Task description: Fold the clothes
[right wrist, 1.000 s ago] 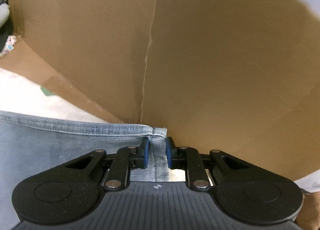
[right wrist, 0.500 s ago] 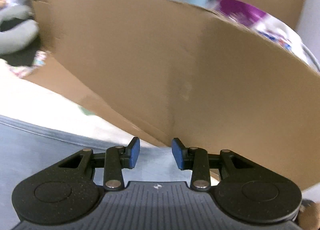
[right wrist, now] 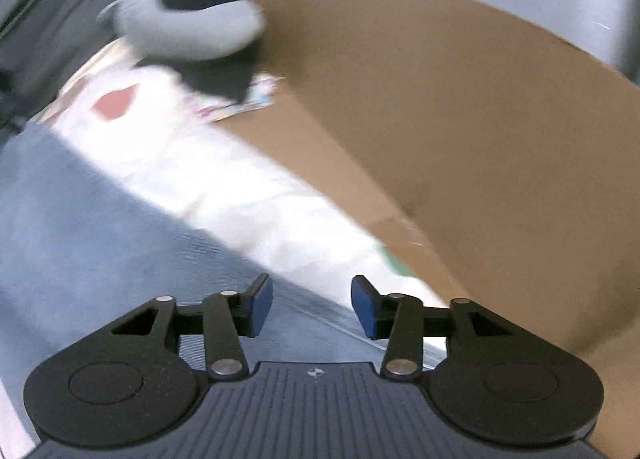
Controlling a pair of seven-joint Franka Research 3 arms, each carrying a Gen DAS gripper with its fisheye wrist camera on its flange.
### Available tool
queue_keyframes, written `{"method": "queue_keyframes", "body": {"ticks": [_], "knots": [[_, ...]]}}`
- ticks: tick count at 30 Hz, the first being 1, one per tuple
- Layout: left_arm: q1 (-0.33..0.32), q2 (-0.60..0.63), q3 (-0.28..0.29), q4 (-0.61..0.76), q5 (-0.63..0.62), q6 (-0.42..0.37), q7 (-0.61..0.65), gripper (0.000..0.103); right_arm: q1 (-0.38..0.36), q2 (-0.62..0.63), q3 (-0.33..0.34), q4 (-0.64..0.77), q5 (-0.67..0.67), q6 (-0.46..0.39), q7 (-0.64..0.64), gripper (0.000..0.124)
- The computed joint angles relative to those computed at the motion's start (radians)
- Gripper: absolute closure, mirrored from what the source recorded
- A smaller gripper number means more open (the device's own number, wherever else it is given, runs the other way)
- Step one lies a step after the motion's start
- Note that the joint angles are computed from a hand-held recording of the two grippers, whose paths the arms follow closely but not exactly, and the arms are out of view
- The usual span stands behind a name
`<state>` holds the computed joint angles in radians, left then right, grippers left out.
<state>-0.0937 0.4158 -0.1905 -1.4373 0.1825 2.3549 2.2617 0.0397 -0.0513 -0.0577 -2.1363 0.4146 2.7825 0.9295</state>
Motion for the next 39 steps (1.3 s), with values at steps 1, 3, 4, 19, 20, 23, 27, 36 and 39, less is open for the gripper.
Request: {"method": "queue_keyframes", "body": {"ticks": [1, 3, 4, 19, 20, 23, 27, 36, 39], "knots": [[0.000, 0.006, 0.001, 0.001, 0.002, 0.004, 0.002, 0.039, 0.006, 0.012, 0.007, 0.015, -0.021, -0.017, -0.003, 0.071], [-0.004, 0.027, 0.002, 0.020, 0.009, -0.005, 0.005, 0.038, 0.016, 0.033, 0.017, 0.032, -0.043, -0.030, -0.016, 0.071], [-0.007, 0.037, 0.001, 0.029, 0.012, -0.008, 0.009, 0.037, 0.022, 0.045, 0.021, 0.046, -0.048, -0.041, -0.026, 0.071], [0.031, 0.087, -0.041, 0.090, -0.088, -0.065, 0.183, 0.063, 0.053, 0.254, 0.056, 0.339, -0.120, -0.326, -0.163, 0.071], [0.033, 0.067, -0.042, 0.054, -0.088, -0.035, 0.202, 0.069, 0.053, 0.263, 0.057, 0.352, -0.123, -0.340, -0.170, 0.071], [0.033, 0.024, -0.038, -0.028, -0.091, 0.049, 0.213, 0.077, 0.062, 0.268, 0.059, 0.367, -0.149, -0.365, -0.189, 0.108], [0.038, 0.013, -0.032, -0.043, -0.118, 0.100, 0.152, 0.086, 0.084, 0.230, 0.054, 0.322, -0.216, -0.322, -0.187, 0.121], [0.012, 0.026, -0.013, -0.061, -0.074, 0.151, 0.053, 0.087, 0.112, 0.226, 0.032, 0.301, -0.354, -0.228, -0.031, 0.123], [-0.014, 0.020, 0.004, -0.089, -0.011, 0.192, -0.008, 0.085, 0.128, 0.255, 0.021, 0.300, -0.422, -0.208, 0.055, 0.122]]}}
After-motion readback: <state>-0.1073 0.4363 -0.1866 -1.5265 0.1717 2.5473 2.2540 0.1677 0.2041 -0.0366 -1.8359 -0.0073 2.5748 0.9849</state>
